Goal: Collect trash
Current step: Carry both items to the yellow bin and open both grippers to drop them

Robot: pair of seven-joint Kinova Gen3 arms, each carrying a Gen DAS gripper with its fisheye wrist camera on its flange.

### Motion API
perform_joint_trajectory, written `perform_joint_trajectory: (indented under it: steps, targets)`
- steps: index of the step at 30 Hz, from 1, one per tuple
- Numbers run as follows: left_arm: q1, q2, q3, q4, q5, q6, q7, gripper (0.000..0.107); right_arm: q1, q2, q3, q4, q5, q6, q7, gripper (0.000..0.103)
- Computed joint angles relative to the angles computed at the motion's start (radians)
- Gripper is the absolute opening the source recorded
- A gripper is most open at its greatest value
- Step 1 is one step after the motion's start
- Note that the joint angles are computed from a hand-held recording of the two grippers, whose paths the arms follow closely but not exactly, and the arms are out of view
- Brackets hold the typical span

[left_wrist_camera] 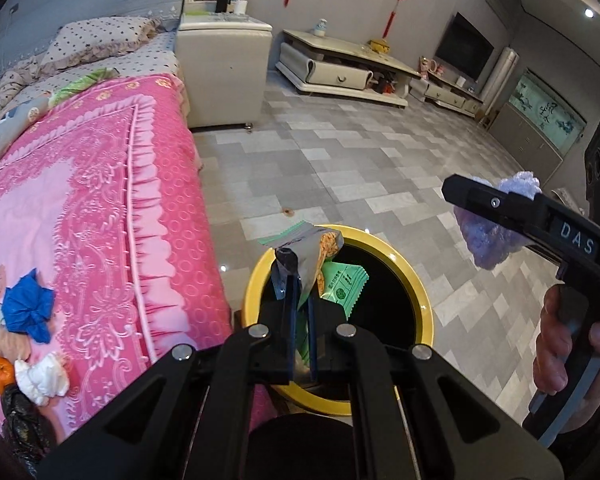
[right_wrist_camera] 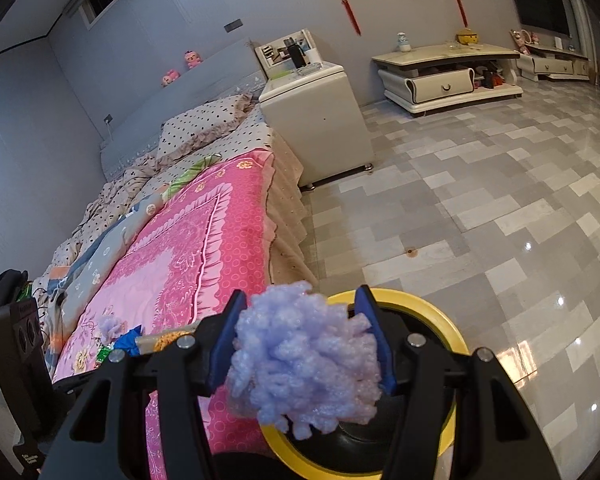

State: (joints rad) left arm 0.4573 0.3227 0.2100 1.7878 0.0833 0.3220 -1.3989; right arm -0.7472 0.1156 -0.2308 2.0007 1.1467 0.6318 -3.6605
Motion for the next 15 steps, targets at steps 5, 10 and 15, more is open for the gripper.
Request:
perform_joint_trajectory:
  steps: [5,10,15]
  targets:
    - [-0.051,0.028,0.054,-0.013,0.059,0.005,-0.057,0.006,-0.004,-0.008,-0.004,0.018,0.027,0.036,-0.056,0.057]
    - [-0.044,0.027,0.044,-0.015,0.075,0.013,-0.065,0.022,-0.014,-0.006,-0.018,0.012,0.030,0.102,-0.077,0.066]
    - [-0.013,0.010,0.009,0.008,0.050,-0.016,-0.032,0.040,-0.016,-0.012,-0.026,0.015,0.018,0.128,-0.092,0.072]
